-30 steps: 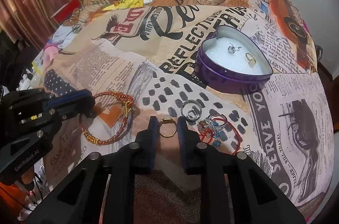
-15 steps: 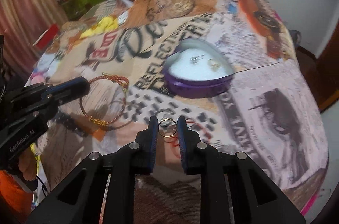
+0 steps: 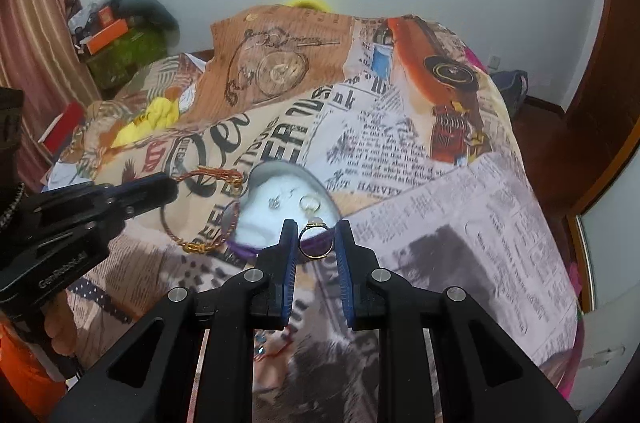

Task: Organize jewelry
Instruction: 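Lower the bracelet and ring into the heart tin and open both tools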

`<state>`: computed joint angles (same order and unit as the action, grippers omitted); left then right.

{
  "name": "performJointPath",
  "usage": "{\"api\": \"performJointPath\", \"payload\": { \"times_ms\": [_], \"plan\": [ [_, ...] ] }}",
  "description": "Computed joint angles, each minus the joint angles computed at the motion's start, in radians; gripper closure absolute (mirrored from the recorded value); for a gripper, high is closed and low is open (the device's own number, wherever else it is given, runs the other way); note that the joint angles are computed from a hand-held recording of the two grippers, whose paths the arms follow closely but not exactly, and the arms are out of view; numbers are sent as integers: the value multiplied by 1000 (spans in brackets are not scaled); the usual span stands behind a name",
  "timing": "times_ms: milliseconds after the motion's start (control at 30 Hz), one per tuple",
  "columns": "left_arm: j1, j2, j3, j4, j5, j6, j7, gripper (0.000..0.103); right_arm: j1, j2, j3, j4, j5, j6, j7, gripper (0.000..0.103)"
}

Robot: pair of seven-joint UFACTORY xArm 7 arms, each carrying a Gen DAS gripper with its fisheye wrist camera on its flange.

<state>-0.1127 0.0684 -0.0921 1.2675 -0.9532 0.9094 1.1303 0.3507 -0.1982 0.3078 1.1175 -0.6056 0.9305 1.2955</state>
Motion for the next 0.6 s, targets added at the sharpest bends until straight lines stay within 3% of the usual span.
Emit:
{"api": "performJointPath", "payload": {
  "times_ms": [300,600],
  "plan": [
    [-62,40,-46,15,104,-129,-119,102,-33,-13,-52,-71,57,-171,-151,86],
    [-85,82,-70,27,204,-187,-193,102,-57,17,-86,-112,182,-312,-316,86]
  ]
}}
